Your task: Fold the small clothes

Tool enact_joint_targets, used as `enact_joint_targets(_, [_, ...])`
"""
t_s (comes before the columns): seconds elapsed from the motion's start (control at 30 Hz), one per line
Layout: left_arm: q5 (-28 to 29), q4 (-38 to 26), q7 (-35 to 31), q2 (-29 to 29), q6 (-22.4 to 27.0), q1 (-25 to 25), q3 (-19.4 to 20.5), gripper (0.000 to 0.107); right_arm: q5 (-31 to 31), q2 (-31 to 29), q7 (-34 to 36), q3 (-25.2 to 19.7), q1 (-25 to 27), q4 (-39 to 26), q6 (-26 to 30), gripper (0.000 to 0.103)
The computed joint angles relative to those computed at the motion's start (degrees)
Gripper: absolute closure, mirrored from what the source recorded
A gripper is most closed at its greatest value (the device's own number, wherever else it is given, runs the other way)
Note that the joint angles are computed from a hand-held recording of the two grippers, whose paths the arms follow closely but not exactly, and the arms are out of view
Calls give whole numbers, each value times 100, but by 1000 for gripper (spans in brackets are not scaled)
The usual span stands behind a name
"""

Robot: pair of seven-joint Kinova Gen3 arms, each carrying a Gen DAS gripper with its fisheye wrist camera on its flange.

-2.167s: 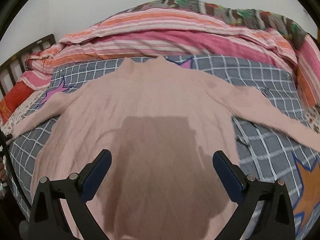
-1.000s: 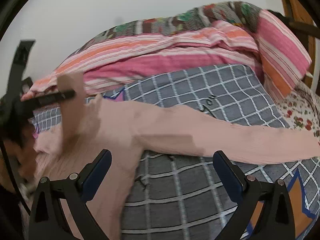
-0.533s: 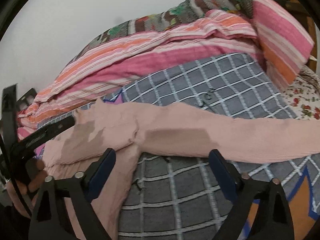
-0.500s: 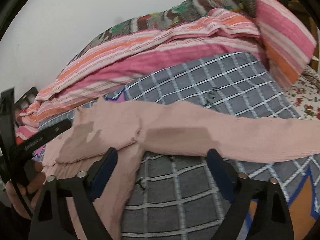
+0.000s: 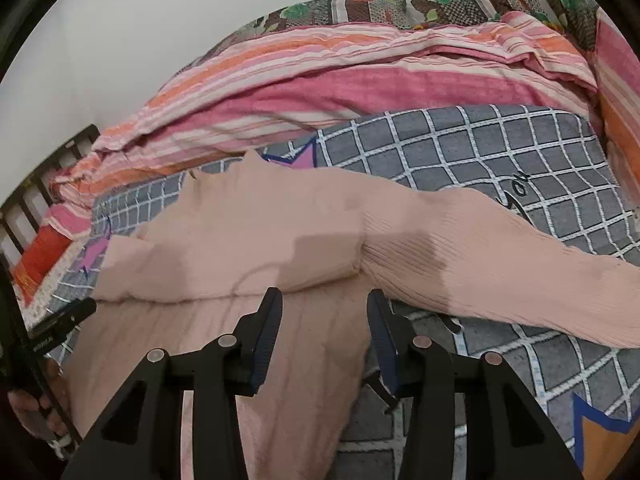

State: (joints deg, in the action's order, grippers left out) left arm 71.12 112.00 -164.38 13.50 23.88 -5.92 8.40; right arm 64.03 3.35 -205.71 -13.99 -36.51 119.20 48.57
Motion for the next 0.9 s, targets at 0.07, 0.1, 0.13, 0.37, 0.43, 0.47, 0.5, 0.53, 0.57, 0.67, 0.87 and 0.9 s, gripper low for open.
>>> enact_joint_targets(0.07, [-127, -120, 275, 111, 189, 38, -164, 30, -51, 64, 47, -178, 270, -77, -23, 60])
enact_joint_targets(0.1, [-131, -153, 318, 149, 297, -57, -101, 30, -61, 102, 98, -341, 524, -101, -134, 60])
enact_joint_targets(0.13, [-86, -176, 268, 182, 401, -200, -5, 30, -133, 139, 213, -510, 782, -150, -216, 60])
enact_joint_targets(0.37, [391, -133, -158, 235, 676, -295, -146, 30, -552, 365, 868, -564, 1478, -446, -798, 65])
enact_joint_targets(0.43, [351, -182, -71, 284, 775, -293, -182, 30, -620, 493, 1046, -583, 1612, -549, -860, 88])
enact_joint_targets(0.47, [357, -194, -56, 294, 799, -294, -187, 30, -561, 582, 1019, -600, 1629, -575, -851, 98])
enact_joint_targets(0.5, [410, -181, -107, 290, 794, -294, -183, 30, -426, 599, 898, -518, 1547, -512, -925, 99])
enact_joint_targets(0.53, [544, -132, -251, 264, 785, -307, -167, 30, -214, 509, 685, -331, 1368, -380, -1057, 99])
enact_joint_targets(0.57, [716, -81, -442, 240, 794, -282, -203, 30, -8, 392, 452, -68, 1102, -250, -1136, 99])
enact_joint_targets(0.67, [1183, 57, -1029, 106, 509, -105, -213, 30, 297, 31, 28, 299, 574, 26, -1028, 100])
enact_joint_targets(0.87, [714, -102, -851, 128, 143, 550, -512, 29, -522, 423, 824, -651, 1489, -326, -707, 100])
enact_joint_targets(0.9, [489, -174, -618, 166, 168, 789, -752, 29, -494, 373, 791, -631, 1463, -290, -725, 100])
